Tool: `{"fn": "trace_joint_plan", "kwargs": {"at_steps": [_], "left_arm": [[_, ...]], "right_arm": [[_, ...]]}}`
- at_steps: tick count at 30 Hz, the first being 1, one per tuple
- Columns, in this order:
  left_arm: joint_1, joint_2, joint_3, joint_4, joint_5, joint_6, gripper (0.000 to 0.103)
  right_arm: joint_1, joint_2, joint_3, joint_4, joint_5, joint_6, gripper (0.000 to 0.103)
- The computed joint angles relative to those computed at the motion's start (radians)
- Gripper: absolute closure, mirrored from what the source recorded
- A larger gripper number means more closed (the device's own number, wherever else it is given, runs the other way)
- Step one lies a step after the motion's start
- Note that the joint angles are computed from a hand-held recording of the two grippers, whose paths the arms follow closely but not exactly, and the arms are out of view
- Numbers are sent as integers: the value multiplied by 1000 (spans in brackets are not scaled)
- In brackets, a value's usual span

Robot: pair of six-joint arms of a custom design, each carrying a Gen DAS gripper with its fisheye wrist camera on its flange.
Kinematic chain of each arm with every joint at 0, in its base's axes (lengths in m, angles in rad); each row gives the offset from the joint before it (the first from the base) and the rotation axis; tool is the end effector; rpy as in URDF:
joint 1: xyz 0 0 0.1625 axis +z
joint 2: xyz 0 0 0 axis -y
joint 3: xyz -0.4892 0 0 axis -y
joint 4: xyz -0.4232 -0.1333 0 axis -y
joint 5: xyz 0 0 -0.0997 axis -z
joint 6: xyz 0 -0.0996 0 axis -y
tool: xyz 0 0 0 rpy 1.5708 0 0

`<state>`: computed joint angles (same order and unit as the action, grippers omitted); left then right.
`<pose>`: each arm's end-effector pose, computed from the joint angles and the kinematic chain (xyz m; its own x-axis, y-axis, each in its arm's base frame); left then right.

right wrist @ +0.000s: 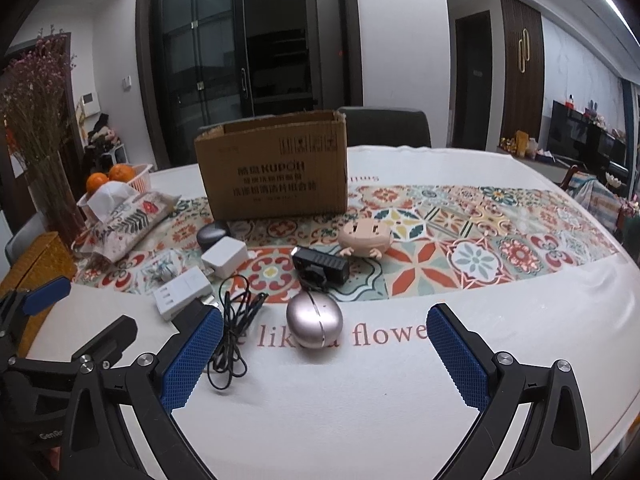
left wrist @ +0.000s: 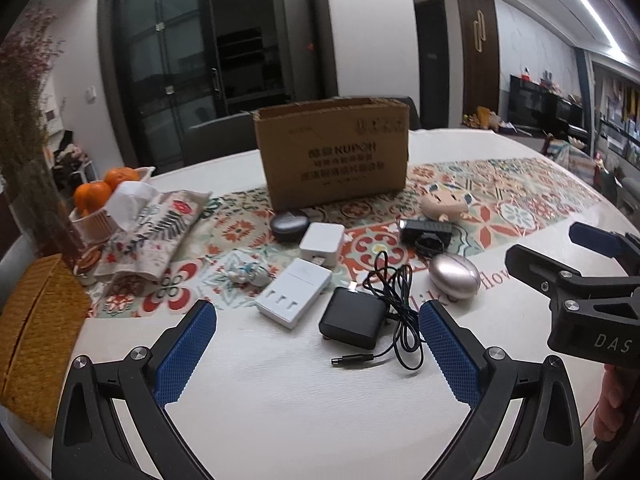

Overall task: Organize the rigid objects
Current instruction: 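Grasp the black charger with the left tool while the right tool grasps the silver egg speaker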

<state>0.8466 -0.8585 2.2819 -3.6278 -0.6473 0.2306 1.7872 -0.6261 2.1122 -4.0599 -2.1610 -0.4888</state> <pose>-0.1704 -0.5138 0.1248 -0.6223 0.1825 -0.7612 0.6946 0.5772 -0.4294 0.1953 -0.5259 0.0670 -0.7512 0.0005 0.6601 -0.5303 0.5951 -0.6038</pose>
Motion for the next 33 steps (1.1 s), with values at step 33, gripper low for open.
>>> {"fn": "trace_joint_plan", "kwargs": {"at_steps": [33], "left_arm": [[151, 31, -163, 395, -157, 12, 21]], "right_arm": [[-78, 47, -130, 262, 3, -2, 12]]}}
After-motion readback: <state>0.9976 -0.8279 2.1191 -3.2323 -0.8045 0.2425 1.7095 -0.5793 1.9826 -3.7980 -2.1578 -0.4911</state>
